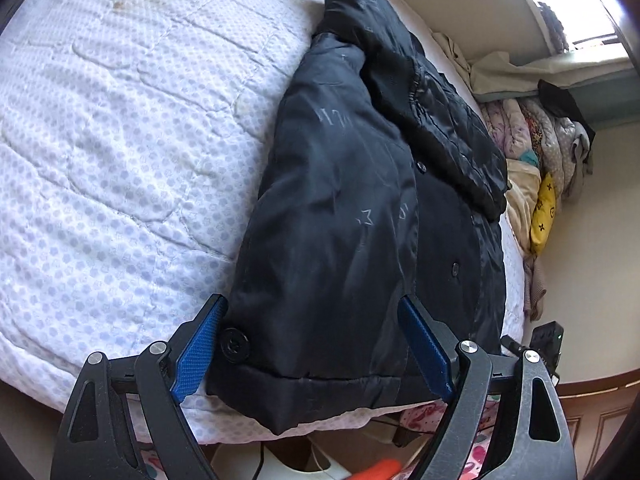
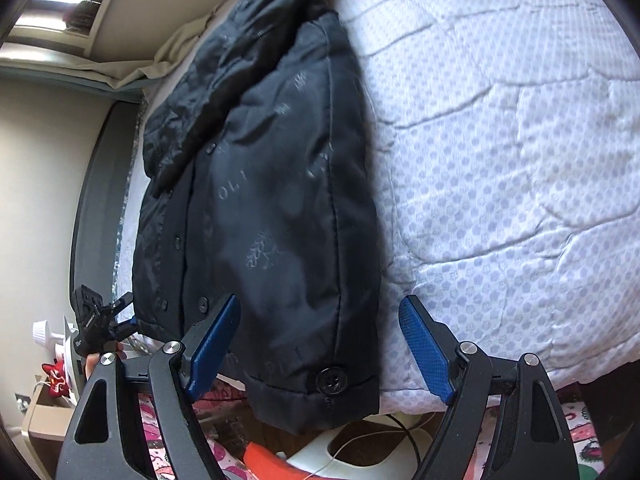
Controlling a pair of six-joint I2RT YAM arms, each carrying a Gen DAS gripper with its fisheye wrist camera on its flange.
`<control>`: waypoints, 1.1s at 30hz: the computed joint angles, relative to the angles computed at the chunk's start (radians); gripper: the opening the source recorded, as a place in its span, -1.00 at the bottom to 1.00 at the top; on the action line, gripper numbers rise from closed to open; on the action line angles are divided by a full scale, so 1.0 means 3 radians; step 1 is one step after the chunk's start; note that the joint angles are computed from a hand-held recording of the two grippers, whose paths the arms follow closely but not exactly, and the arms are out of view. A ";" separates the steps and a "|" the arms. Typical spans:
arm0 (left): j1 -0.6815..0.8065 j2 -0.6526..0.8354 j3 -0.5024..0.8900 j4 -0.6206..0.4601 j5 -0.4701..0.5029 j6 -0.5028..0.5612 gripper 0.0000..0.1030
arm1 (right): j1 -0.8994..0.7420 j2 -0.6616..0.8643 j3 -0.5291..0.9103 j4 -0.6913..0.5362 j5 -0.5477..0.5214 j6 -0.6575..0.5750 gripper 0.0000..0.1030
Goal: Fold large clothes
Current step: 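Move both tools to the coat hem and close them on it, then lift the hem with both tools and fold it over toward the collar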
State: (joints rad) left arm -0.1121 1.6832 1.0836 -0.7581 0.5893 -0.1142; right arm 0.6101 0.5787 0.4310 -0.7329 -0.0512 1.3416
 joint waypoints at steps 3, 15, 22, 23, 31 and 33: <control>0.0010 0.0043 0.0017 -0.0005 0.0014 -0.0012 0.70 | 0.0063 0.0098 -0.0028 0.0096 0.0016 0.0010 0.57; -0.0189 0.0003 -0.0041 0.0006 -0.0226 0.0270 0.39 | -0.0057 -0.0187 -0.0379 0.0634 -0.0343 0.0199 0.61; -0.0177 0.0086 0.0001 -0.0121 -0.0020 0.0395 -0.25 | 0.0088 0.0106 -0.0293 0.0724 -0.0212 0.0181 0.22; -0.0183 0.0085 0.0004 -0.0122 -0.0013 0.0402 -0.31 | 0.0069 0.0096 -0.0301 0.0729 -0.0231 0.0174 0.11; -0.0219 -0.0003 -0.0047 -0.0037 0.0040 0.0365 -0.55 | 0.0034 0.0343 -0.0215 0.0831 -0.0295 -0.0052 -0.65; -0.0201 -0.0068 -0.0090 -0.0003 0.0085 0.0371 -0.60 | 0.0052 0.0382 -0.0174 0.0844 -0.0261 -0.0093 -0.70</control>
State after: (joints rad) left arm -0.1726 1.6629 1.0566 -0.7589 0.6147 -0.0028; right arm 0.6257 0.6932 0.3789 -0.4796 -0.1294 1.3136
